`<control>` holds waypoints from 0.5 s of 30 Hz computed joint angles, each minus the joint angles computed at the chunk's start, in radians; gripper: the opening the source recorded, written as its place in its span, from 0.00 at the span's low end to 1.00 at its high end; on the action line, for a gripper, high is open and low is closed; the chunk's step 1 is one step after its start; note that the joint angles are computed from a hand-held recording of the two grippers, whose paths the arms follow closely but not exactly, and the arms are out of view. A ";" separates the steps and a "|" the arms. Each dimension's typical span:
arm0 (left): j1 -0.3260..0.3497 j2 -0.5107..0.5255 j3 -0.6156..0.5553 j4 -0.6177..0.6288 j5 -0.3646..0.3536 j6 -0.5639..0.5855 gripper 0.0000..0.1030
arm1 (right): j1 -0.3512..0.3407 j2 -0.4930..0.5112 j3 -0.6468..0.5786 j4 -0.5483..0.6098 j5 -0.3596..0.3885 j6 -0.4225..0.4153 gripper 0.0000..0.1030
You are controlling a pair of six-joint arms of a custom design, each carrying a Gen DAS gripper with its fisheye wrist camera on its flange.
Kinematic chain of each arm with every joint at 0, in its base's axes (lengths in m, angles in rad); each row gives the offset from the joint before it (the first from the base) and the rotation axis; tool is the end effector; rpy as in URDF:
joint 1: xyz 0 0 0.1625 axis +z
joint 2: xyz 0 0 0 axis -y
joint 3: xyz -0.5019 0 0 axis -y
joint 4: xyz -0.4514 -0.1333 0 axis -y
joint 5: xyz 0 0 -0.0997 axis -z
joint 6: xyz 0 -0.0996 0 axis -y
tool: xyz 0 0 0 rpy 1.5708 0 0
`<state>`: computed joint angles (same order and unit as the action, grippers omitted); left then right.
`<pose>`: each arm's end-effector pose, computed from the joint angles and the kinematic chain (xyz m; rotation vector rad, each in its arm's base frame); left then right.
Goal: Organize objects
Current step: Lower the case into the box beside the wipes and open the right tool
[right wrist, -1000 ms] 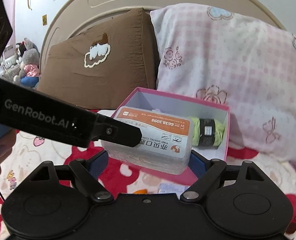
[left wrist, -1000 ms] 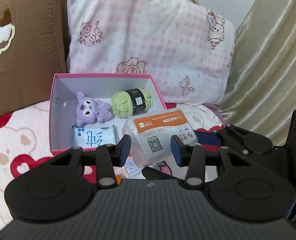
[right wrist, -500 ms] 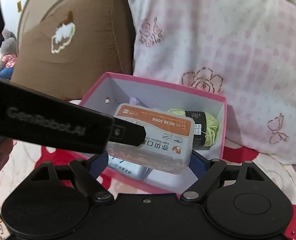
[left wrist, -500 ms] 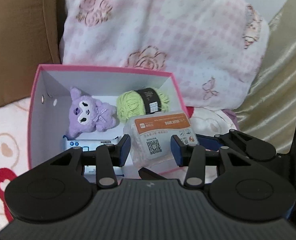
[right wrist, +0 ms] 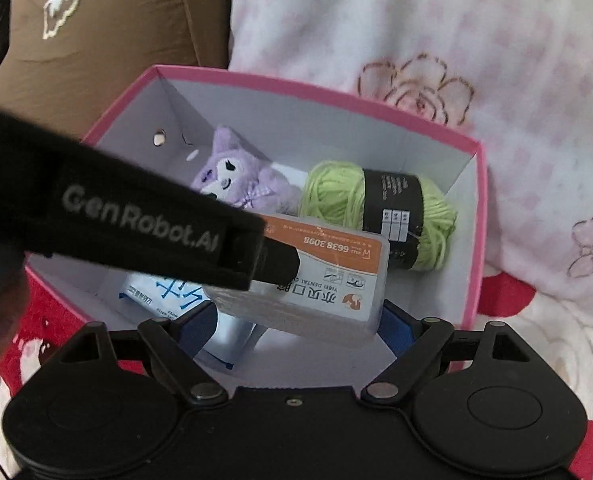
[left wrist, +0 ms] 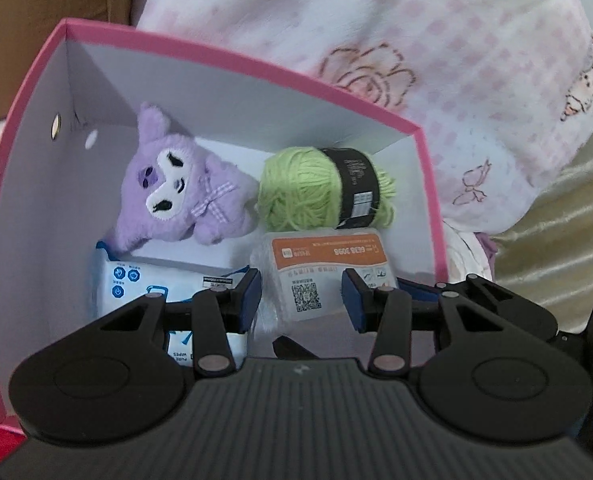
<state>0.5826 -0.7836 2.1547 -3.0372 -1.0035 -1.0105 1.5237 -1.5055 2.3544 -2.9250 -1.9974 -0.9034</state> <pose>-0.3584 -0.4599 0.0002 -0.0705 2.8133 -0.7625 0.0702 -0.4660 0.2935 0.9179 -2.3505 0.3287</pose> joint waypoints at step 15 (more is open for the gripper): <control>0.052 0.041 0.016 -0.105 -0.075 0.008 0.40 | 0.008 0.039 -0.021 0.057 -0.071 0.041 0.85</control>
<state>0.6348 -0.7430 2.1711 -3.1426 -1.0784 -1.0028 1.5313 -1.4667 2.3336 -2.8679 -2.0680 -0.8626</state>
